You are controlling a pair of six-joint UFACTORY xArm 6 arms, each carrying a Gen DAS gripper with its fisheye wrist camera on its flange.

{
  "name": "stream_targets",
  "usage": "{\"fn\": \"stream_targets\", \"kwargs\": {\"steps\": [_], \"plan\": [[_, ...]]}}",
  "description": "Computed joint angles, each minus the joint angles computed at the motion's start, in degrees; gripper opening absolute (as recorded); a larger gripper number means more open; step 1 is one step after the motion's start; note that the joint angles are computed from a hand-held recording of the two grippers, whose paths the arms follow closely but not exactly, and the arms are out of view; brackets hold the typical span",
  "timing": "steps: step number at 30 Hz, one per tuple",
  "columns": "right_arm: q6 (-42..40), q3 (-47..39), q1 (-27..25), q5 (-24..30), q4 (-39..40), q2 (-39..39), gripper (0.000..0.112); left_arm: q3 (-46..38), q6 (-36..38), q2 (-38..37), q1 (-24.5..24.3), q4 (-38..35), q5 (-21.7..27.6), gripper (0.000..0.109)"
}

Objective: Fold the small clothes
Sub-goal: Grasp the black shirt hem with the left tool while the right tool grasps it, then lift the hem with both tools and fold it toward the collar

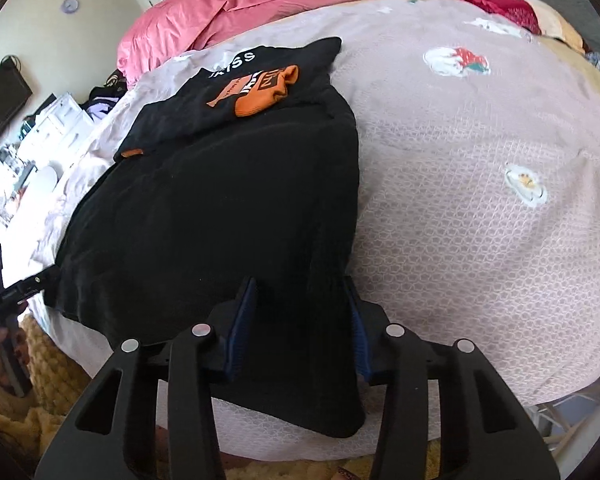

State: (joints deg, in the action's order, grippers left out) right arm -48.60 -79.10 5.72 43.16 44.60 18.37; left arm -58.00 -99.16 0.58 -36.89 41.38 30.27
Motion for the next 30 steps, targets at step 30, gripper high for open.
{"fn": "stream_targets", "kwargs": {"steps": [30], "plan": [[-10.2,0.0,-2.4,3.0,12.8,-2.3,0.009,-1.6,-3.8,-1.1,0.2,7.1,1.7,0.004]]}}
